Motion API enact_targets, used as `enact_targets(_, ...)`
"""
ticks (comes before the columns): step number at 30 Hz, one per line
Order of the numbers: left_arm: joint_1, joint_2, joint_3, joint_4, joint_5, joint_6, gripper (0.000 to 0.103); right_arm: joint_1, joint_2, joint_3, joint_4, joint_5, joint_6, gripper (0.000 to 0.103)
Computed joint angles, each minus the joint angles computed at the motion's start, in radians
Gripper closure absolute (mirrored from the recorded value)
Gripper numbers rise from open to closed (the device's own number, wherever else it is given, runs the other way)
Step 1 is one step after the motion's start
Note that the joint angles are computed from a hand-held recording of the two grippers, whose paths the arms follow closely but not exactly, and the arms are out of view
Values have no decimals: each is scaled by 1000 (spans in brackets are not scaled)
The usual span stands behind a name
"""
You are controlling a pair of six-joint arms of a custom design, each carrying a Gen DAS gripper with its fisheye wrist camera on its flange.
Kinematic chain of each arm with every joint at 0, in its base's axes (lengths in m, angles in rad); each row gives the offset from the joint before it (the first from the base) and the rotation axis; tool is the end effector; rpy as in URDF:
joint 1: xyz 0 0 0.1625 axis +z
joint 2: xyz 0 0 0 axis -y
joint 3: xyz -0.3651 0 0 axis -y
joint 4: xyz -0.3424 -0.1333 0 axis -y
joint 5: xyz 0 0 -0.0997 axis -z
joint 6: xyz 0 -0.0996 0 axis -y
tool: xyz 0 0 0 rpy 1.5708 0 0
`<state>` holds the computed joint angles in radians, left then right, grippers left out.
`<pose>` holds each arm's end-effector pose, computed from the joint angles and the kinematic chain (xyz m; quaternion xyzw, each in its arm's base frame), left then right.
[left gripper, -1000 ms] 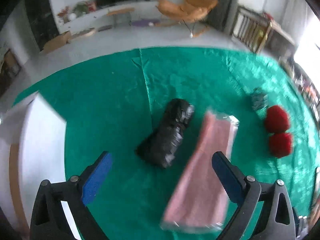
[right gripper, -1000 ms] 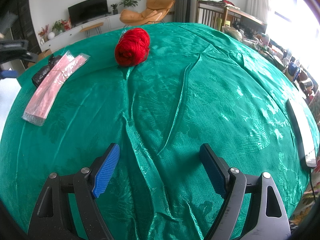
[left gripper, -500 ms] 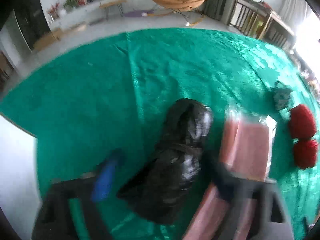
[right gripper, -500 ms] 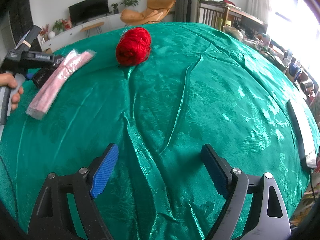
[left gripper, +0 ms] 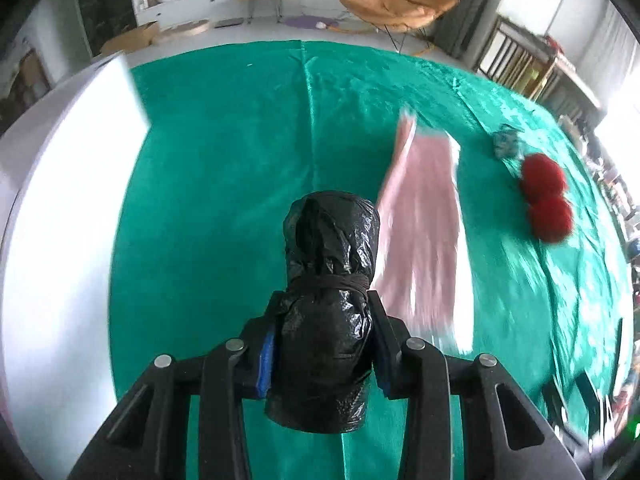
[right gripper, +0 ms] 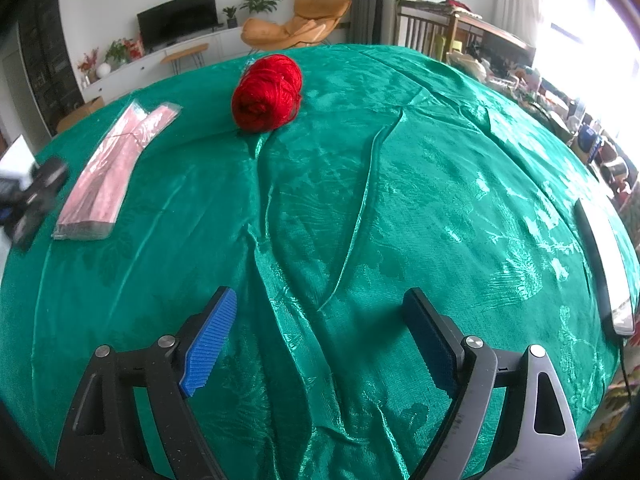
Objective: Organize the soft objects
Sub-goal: 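Lift the black plastic bag with the left tool and hold it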
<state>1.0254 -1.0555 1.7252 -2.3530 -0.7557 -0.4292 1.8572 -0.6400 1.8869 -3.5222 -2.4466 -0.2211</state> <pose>-0.1120 -0.5813 0.2110 0.0310 0.9164 -0.2309 0.3255 0.2011 -0.4819 0.0719 0.0718 -0.8595 0.3253 0.3876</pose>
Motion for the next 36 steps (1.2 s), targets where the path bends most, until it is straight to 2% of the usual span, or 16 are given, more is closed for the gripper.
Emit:
enact_targets(5,-76,-143,236,-57,52,-77,65,0,0,-1,1,-1,-1,16)
enact_targets(8,-77,-174,313,-171,26,-25,63,0,1,-1,1,-1,-1,16)
enact_targets(11,-39,-155,299,-175,-44,12,58,0,1,-1,1,-1,-1,16)
enact_targets(12,-33,-146,302,-199,-50,30,54,0,1,-1,0,-1,-1,16)
enact_targets(14,-48,-133,333,-292,-3,86,30,0,1,-1,0,-1,-1,16)
enact_targets(15,-51,-120,337,-310,22,98,12,0,0,-1,1,-1,0,16)
enact_targets(16,-52,-108,339,-332,36,116,8,0,1,-1,1,-1,0,16)
enact_targets(19,-43,-80,335,-336,59,140,5,0,1,-1,1,-1,-1,16)
enact_targets(22,-54,-58,365,-409,110,198,0,0,1,-1,1,-1,-1,16)
enact_targets(26,-49,-52,387,-491,111,229,0,0,1,-1,1,-1,-1,16)
enact_targets(36,-49,-50,385,-490,111,228,0,0,1,-1,1,-1,0,16)
